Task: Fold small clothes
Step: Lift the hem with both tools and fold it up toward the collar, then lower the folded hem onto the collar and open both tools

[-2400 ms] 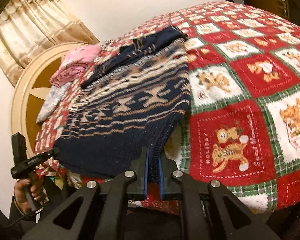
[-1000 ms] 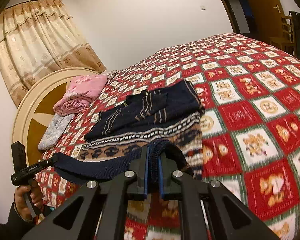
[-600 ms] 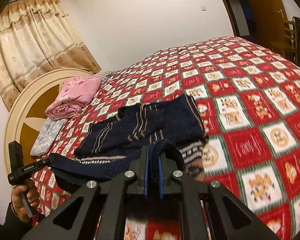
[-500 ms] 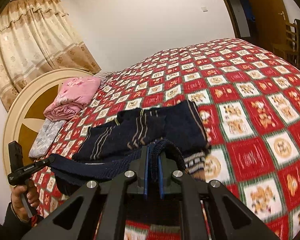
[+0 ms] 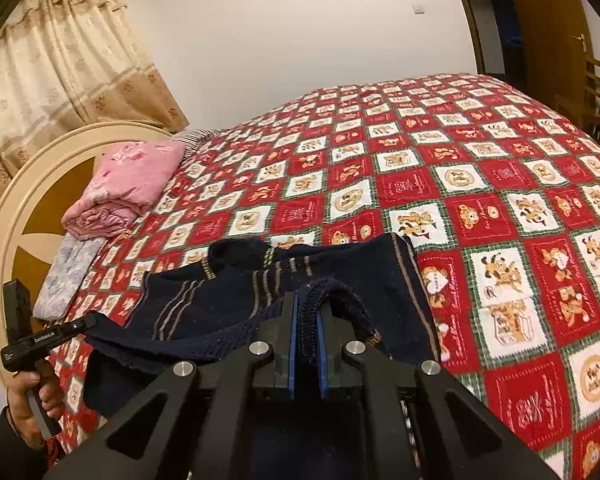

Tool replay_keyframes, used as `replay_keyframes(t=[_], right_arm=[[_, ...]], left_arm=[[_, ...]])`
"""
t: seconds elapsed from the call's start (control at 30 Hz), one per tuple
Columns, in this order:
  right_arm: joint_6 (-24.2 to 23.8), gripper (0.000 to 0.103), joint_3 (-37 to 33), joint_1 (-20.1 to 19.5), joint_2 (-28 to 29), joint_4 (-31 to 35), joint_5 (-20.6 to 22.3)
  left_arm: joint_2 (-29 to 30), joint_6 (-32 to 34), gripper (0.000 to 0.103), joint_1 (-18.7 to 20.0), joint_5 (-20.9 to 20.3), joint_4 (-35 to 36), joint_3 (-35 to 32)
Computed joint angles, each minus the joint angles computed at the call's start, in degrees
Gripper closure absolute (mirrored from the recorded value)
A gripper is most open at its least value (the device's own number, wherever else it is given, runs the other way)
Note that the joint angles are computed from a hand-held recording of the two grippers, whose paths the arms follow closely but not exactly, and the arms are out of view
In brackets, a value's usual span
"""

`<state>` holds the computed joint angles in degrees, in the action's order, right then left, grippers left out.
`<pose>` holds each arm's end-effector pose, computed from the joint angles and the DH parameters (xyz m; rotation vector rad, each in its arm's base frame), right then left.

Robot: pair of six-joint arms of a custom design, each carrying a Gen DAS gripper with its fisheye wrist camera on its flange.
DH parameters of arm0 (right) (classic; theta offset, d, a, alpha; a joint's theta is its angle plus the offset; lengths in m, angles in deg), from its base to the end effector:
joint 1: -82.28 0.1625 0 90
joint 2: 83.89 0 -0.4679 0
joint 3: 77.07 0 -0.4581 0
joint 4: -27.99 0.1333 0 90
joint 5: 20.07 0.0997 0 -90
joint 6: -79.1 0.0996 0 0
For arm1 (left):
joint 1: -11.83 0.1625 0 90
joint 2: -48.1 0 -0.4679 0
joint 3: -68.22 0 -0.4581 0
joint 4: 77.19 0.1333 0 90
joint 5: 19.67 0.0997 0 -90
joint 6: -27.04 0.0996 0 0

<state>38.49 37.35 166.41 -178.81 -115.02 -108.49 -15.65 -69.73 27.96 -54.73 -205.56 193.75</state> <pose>0.0812 -0.5409 0.4478 0.8554 -2.6952 0.7976 -0.4133 -0.3431 0.0864 -0.2238 2.4112 -1.2069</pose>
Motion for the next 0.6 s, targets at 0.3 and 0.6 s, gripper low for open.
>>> replay_keyframes(t=[0.3,0.6], right_arm=[[2.5,0.095,-5.0,1.9,8.7,-2.9,-5.4],[8.1,0.043,-8.2,0.7,17.0,-11.1,-8.7]], left_arm=[[0.9,7.4,0.095,6.0,0.3,-5.5,-1.6],[0.0,2.6,0.094,8.8,3.3,-4.9,0.2]])
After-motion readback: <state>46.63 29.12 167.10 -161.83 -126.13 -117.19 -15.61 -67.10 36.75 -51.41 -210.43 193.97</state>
